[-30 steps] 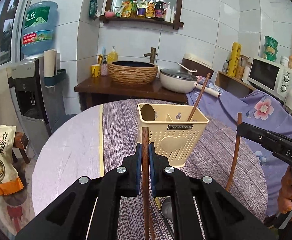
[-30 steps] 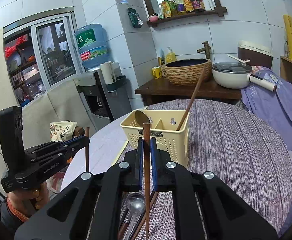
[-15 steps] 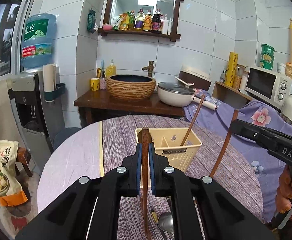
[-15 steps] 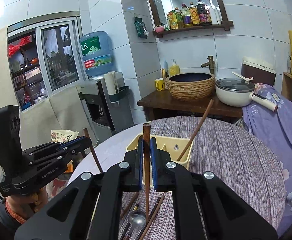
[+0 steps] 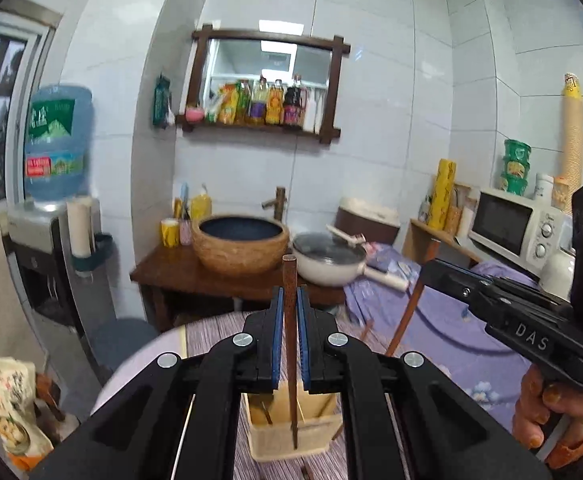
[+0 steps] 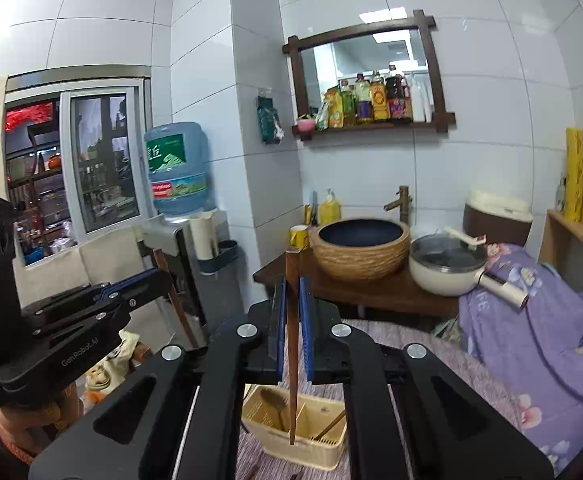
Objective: Organize utensils
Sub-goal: 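Carry chopsticks over the cream holder and open both tools to drop them in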
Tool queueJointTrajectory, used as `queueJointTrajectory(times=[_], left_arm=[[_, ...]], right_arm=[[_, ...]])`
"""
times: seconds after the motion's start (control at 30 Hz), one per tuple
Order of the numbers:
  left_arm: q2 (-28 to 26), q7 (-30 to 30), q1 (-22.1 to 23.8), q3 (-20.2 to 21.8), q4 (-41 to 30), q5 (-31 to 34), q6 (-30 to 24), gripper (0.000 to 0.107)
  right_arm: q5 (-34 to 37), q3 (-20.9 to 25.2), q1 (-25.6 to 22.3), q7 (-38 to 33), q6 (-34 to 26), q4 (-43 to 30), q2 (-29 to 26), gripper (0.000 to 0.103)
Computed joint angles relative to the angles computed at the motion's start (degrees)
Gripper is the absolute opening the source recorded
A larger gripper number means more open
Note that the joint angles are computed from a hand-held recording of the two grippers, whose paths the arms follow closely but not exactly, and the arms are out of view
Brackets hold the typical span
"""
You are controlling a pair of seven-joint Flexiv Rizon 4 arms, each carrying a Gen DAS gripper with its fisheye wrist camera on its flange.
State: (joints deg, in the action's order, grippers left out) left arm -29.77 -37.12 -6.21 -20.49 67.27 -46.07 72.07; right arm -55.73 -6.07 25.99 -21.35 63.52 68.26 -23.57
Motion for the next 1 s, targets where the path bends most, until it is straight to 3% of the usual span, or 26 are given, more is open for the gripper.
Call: queueJointTrajectory(times=[0.1,0.27,0.67,0.9,0.93,0.97,1.0], left_arm=[[-4.1,-5.6,-3.2,3.8,-7.5,6.2,0.4,0.007],[-8.8,-12.8,-5.1,6.0,-13.2,12.9,-0.2,0.007],[-13.1,-20.7,-4.4,7.6,-10.2,20.1,-4.2,0.007],[-14.3,-21.8,-4.5,7.9,-10.3,22.0,-4.8,0.007],[-14.4,-21.6,-4.4,7.7,-10.4,22.1,-4.9,0.009],[-14.1,-21.4,-4.3,7.6,-10.0,22.2,-4.9,0.022],[-13.6,-20.8,-4.0,7.1,-8.9,22.0,-4.0,0.046]], right_arm=[[-0.7,-1.3,0.3,0.5,-1.5,-2.9,-2.1,0.008],[-0.2,-2.1,-0.4,3.1,-1.4,-1.8,-4.2,0.008],[4.2,-1.8,-0.6,3.6,-1.6,3.1,-6.5,0.008],[1.1,-3.4,0.3,6.1,-1.8,5.6,-6.0,0.008],[-0.5,-4.0,0.5,7.2,-1.7,6.5,-5.6,0.011],[-1.8,-4.2,0.7,8.2,-1.6,7.0,-5.3,0.013],[-4.0,-4.7,0.9,9.9,-1.4,8.2,-4.6,0.023]])
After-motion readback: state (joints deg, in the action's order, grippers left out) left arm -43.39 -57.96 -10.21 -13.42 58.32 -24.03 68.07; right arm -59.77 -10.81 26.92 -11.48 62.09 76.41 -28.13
